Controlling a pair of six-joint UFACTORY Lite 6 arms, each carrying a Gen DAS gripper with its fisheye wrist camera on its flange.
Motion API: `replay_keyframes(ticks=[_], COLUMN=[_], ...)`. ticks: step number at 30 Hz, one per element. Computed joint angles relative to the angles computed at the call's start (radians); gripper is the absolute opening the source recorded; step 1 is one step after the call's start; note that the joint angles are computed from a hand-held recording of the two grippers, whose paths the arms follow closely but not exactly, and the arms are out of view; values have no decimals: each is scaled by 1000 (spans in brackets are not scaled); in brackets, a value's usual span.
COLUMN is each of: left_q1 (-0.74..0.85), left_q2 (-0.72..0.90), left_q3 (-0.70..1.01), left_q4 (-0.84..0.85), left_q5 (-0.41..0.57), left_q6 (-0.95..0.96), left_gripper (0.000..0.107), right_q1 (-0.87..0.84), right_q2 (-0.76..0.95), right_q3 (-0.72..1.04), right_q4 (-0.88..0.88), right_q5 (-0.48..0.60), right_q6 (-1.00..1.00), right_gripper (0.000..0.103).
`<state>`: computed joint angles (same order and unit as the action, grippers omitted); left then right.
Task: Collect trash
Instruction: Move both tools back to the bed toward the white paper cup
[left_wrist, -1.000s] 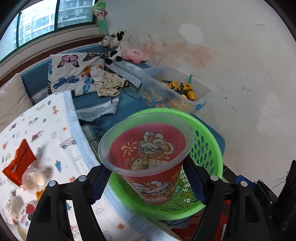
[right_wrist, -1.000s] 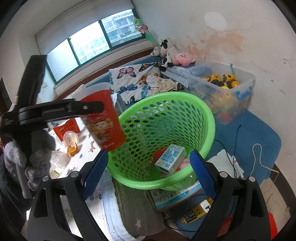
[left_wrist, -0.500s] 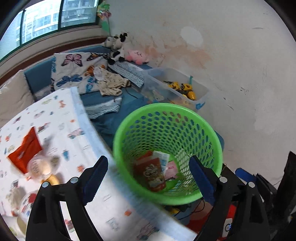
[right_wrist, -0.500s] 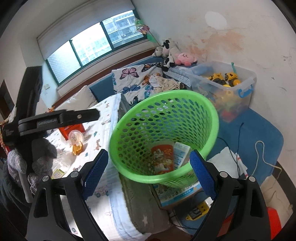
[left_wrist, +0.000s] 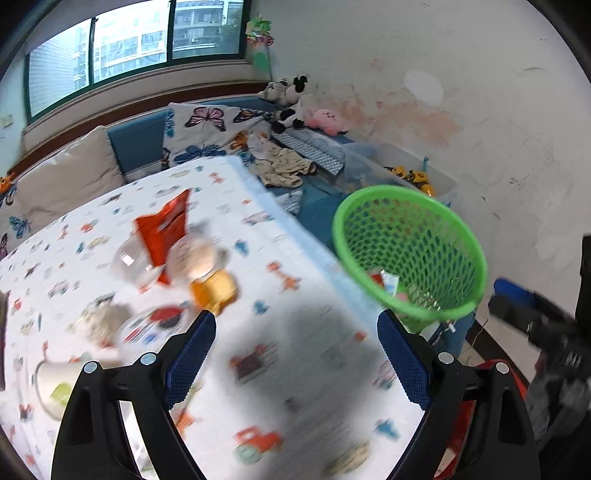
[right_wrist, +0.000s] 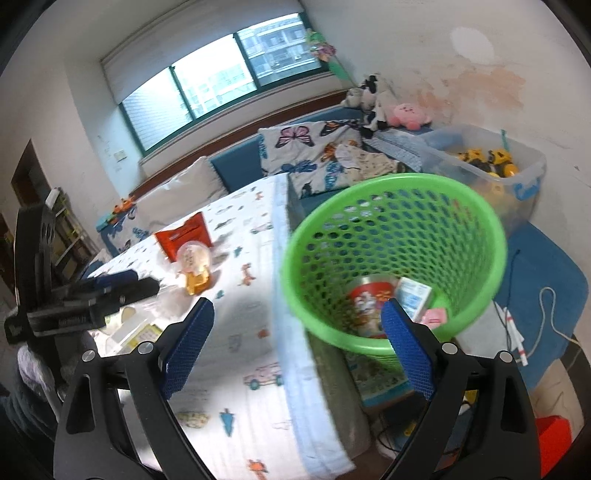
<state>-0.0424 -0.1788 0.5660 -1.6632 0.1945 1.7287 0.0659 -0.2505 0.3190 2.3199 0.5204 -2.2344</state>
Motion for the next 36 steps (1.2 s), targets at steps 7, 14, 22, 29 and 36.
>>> replay_keyframes(ticks=[7,14,22,29,36], left_q1=[257,469,566,733,881], left_q2=[-43,98,138,94,143], left_q3=[-85,-31,4,16,61], left_q4=[150,205,216,295,319], left_q5=[113,195,261,333,377], left_q6=[116,232,235,180,200], left_gripper=[86,86,86,86,86], right_q1=[152,233,307,402,510], right_q2=[33,76,152,331,541], right_q3=[39,75,140,298,535], right_q4=[138,214,264,258,179], right_q5=[-37,-53,-71,-79,-128], right_q6=[-75,-118,-150,-152,-93], right_gripper=[92,92,92,92,92])
